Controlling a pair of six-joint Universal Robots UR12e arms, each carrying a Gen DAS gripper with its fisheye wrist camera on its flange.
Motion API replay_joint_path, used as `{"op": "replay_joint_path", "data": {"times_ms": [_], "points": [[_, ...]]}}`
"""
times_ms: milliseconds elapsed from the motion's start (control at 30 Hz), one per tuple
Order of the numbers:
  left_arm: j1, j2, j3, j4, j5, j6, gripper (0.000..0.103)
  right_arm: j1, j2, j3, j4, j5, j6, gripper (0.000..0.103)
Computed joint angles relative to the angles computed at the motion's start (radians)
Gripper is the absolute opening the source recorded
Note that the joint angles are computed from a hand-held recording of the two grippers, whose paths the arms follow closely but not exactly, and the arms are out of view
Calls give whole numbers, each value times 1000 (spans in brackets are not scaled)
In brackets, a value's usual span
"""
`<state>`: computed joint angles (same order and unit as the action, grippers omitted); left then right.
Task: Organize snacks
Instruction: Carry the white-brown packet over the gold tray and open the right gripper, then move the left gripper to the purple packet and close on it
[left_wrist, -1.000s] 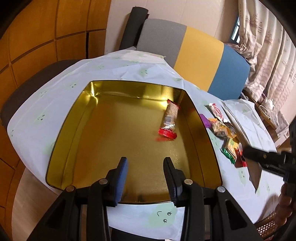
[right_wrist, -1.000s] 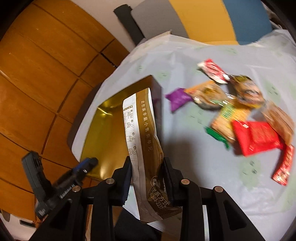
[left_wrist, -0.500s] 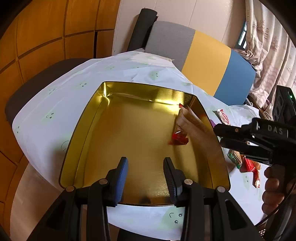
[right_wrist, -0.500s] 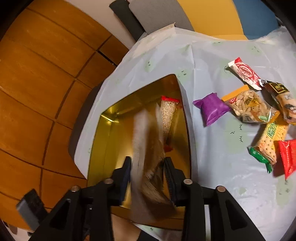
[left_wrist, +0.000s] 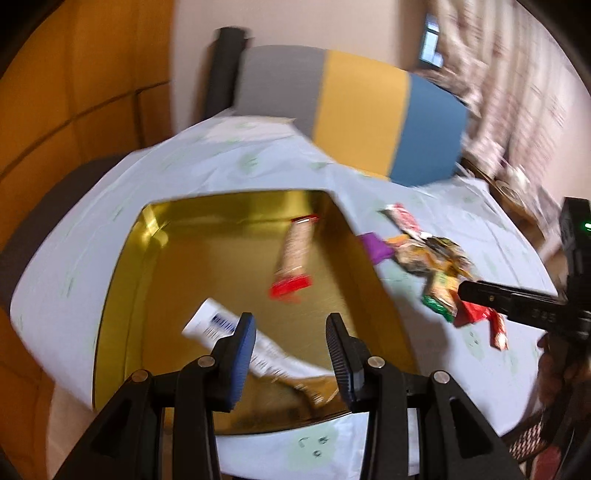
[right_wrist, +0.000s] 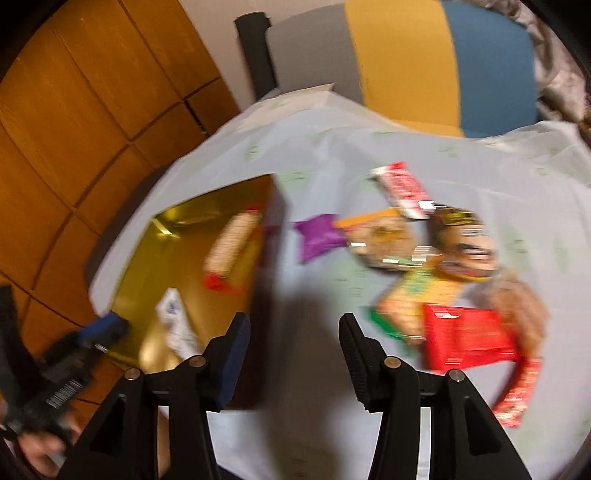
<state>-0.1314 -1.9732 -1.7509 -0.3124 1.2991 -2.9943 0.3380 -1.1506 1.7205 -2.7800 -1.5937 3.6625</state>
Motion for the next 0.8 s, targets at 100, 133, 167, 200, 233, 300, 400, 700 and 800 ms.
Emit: {"op": "replay_joint_path", "data": {"times_ms": [100, 133, 167, 200, 233, 300, 400, 700, 800], "points": [[-19, -10, 40, -26, -40, 112, 40, -23, -39, 44, 38, -56, -24, 55], [-30, -16, 57, -40, -40, 154, 40, -31, -53, 58, 50, -75, -31, 57], [-42, -26, 83, -72, -43, 210, 40, -43, -70, 76, 59, -98, -39, 58], [-50, -32, 100, -98, -49, 250, 40, -49, -78, 84, 64, -110, -41, 59], [-61, -44, 130, -144, -53, 303, 40, -59, -89, 97, 65, -123, -43, 61], [-78, -64, 179, -223, -41, 349, 40, -82, -112, 126, 57, -140, -44, 68], [-105, -106, 276, -370, -22, 361, 40, -106, -134, 153, 61, -192, -53, 70], [-150, -289, 624, -832, 7, 186, 40, -196, -161, 230, 27, -152, 84, 70], [-160, -344, 719, -934, 40, 109, 44, -208, -169, 245, -37, -143, 93, 71]]}}
